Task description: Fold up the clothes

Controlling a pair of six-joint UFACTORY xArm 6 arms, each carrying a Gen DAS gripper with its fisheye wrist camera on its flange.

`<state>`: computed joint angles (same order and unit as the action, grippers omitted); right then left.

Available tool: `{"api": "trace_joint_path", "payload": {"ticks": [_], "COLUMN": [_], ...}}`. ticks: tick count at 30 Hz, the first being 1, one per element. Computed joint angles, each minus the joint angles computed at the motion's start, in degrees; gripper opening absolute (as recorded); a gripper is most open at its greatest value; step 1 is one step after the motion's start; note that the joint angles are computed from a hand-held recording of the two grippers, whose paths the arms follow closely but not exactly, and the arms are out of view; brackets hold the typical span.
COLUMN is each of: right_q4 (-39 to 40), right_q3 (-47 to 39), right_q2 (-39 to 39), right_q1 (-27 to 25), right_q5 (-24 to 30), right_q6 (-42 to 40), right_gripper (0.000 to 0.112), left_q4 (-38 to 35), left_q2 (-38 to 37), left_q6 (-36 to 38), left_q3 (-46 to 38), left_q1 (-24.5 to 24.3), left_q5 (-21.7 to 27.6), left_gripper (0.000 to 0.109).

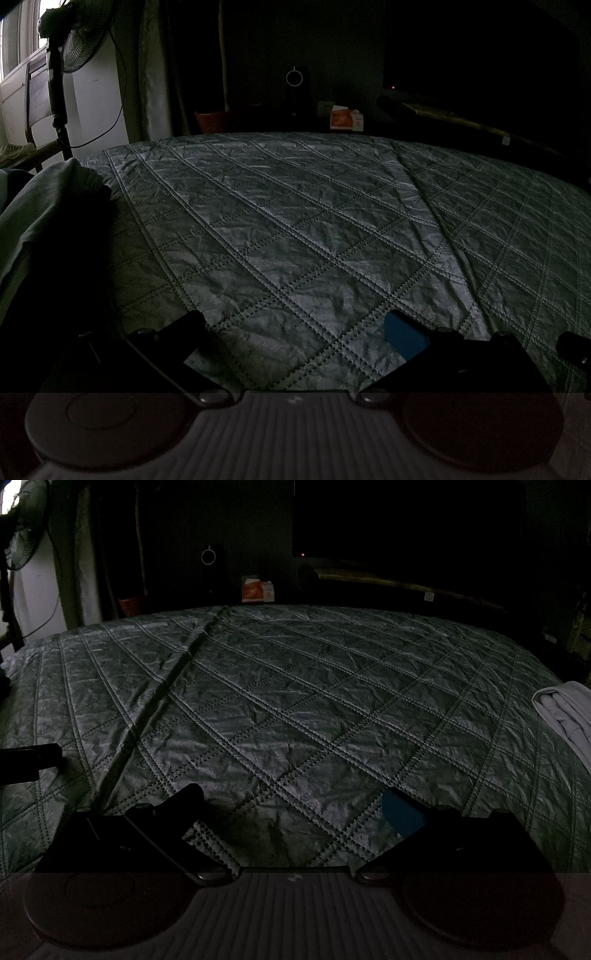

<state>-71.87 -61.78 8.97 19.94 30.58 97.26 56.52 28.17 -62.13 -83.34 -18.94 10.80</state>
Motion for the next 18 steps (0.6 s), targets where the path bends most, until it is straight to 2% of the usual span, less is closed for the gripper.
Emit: {"api": "trace_joint_path", "payload": {"ticks": [18], "right_q4": [0.1], "right_q3": [0.1], "right_q2": [-0.2], "right_q1": [-0.2], "right_q5": [-0.4], "right_q6": [-0.3], "right_gripper": [0.103], "left_q4": [0.1], "left_q2": [0.0], "left_q6": [-0.1], "left_q3": [0.1], "left_q1": [0.0], "left_q5": [0.0], "left_gripper": [0.103]}}
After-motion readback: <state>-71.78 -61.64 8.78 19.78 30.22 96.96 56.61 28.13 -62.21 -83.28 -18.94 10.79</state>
